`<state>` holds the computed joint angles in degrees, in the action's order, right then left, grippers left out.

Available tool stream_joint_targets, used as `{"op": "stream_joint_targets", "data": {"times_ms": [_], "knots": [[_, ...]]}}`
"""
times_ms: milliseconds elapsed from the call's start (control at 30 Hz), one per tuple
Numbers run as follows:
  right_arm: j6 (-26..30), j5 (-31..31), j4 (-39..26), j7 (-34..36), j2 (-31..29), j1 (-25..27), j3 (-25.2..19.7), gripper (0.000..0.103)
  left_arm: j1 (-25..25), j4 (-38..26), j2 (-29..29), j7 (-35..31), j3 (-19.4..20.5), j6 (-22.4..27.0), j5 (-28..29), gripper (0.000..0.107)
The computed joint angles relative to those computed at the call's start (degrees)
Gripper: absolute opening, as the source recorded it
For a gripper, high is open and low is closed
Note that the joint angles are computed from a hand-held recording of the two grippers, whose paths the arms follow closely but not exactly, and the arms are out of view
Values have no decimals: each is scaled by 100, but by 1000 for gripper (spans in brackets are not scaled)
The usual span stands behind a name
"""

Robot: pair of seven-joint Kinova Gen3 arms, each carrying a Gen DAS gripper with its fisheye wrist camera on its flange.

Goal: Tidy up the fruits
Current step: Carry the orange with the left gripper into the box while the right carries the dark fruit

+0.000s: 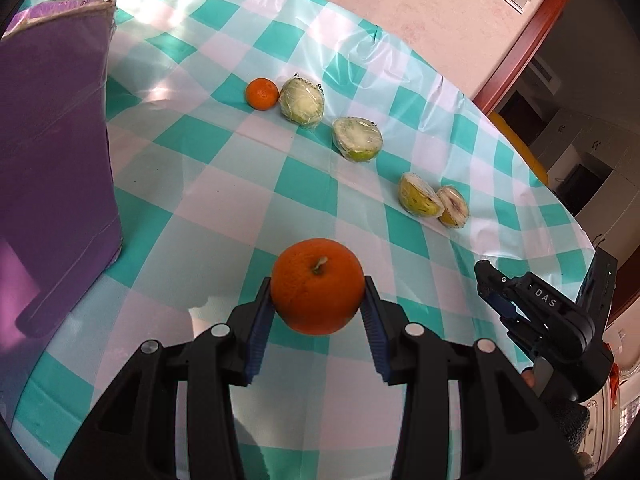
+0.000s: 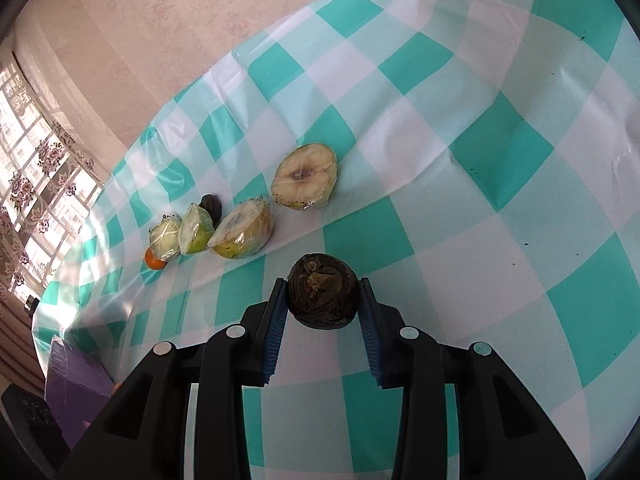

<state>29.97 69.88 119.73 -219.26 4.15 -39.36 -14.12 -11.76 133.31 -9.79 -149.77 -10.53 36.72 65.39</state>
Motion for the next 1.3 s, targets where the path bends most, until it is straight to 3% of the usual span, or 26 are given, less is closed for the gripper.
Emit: {"op": "stream_joint_targets", "data": {"times_ms": [267,733,1033,1300], "knots": [[587,-471,-292,684,166,-594,-294,36,-327,340,-486,-339,-621,653,-563,43],[387,-790,-332,1093,194,-1165,-370,36,-904,677,-1089,-1233,-1480,1557,-1060,43],[473,-618,-331,845,202,-1390,-385,36,-759,998,-1851,-1646,-1667,1201,-1026,43],[318,-167,-241,169,187,-1458,-428,36,-444,1118,-2677,-1432,-1797,685,-1361,43]]}}
